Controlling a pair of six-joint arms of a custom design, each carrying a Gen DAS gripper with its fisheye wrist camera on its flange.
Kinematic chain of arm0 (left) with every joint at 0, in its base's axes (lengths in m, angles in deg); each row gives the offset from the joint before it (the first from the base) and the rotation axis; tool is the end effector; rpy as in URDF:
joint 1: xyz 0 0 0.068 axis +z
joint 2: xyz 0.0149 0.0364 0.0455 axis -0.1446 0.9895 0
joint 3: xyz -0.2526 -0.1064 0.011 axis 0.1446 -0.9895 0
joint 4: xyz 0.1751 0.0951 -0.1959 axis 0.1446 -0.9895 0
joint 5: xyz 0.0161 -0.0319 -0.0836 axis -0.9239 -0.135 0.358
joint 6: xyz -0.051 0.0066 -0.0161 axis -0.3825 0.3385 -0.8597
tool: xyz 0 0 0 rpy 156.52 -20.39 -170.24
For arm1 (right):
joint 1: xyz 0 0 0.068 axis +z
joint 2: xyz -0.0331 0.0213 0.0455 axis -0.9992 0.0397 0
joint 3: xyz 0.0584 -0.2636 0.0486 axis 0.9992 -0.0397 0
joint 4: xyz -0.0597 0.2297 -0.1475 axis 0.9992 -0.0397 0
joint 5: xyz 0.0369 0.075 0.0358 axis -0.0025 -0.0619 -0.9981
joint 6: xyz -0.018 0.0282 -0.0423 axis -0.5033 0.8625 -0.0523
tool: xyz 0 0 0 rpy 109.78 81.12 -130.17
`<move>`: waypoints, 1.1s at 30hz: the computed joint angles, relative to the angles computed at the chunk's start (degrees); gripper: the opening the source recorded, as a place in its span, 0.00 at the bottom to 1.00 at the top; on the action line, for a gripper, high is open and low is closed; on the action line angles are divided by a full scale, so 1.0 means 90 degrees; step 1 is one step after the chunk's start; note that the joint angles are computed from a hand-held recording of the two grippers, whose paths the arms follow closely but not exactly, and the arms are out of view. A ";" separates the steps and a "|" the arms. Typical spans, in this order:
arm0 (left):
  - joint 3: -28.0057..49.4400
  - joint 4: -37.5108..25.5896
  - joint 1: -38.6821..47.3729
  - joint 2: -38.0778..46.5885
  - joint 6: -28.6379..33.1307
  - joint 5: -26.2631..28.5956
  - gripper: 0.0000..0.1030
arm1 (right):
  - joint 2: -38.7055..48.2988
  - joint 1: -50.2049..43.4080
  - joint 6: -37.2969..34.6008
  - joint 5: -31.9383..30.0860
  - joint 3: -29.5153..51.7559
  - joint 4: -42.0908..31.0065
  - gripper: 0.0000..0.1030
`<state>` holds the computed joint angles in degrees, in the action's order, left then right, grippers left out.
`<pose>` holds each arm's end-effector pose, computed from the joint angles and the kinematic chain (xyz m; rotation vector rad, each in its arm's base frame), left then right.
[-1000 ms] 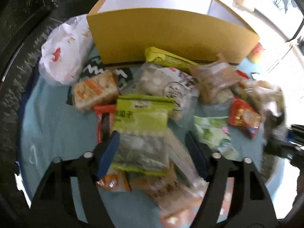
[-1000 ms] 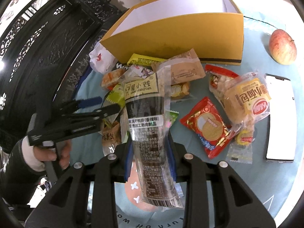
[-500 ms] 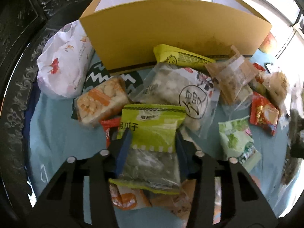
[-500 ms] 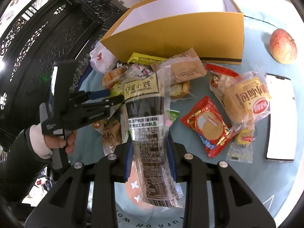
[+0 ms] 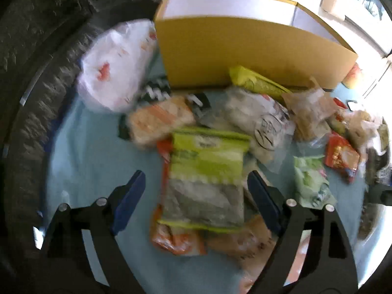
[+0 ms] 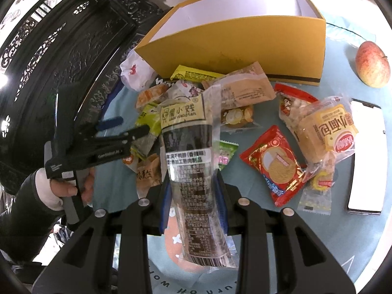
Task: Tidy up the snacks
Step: 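Grasp the green seed bag with the left gripper while the right holds the dark bag, then carry the green seed bag and dark bag into the yellow box and open both grippers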
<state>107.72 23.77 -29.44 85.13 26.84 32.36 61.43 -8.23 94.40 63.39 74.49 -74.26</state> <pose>0.2807 -0.1147 0.1712 1.1059 2.4488 -0.1981 0.0612 0.2296 0.1791 0.6273 2.4752 0.5729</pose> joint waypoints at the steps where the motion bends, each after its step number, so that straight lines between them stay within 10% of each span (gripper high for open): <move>1: 0.0121 -0.0119 0.0022 0.0092 -0.0004 0.0026 0.84 | -0.0010 0.0000 0.0012 0.0006 0.0001 -0.0009 0.32; 10: 0.0816 -0.0253 -0.0331 0.1428 -0.0204 -0.0183 0.98 | 0.0004 -0.0092 0.0059 -0.0064 -0.0061 0.0090 0.32; 13: 0.1527 -0.0696 -0.0190 0.2127 -0.0566 0.0236 0.91 | 0.0014 -0.0169 -0.0006 -0.0142 -0.0062 0.0124 0.32; 14: 0.1639 -0.0755 -0.0186 0.2232 -0.0589 0.0220 0.64 | 0.0005 -0.0188 -0.0027 -0.0157 -0.0063 0.0128 0.32; 15: 0.1569 -0.0584 -0.0307 0.2215 -0.0401 -0.0169 0.60 | -0.0011 -0.0210 -0.0064 -0.0171 -0.0064 0.0134 0.32; 33: 0.1697 -0.1772 0.0683 0.0547 0.0327 0.1477 0.55 | -0.0346 -0.0578 -0.0815 -0.0026 0.0280 -0.0285 0.32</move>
<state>122.99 7.82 -23.29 90.05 29.78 45.65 58.32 -13.43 87.06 63.16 77.00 -76.83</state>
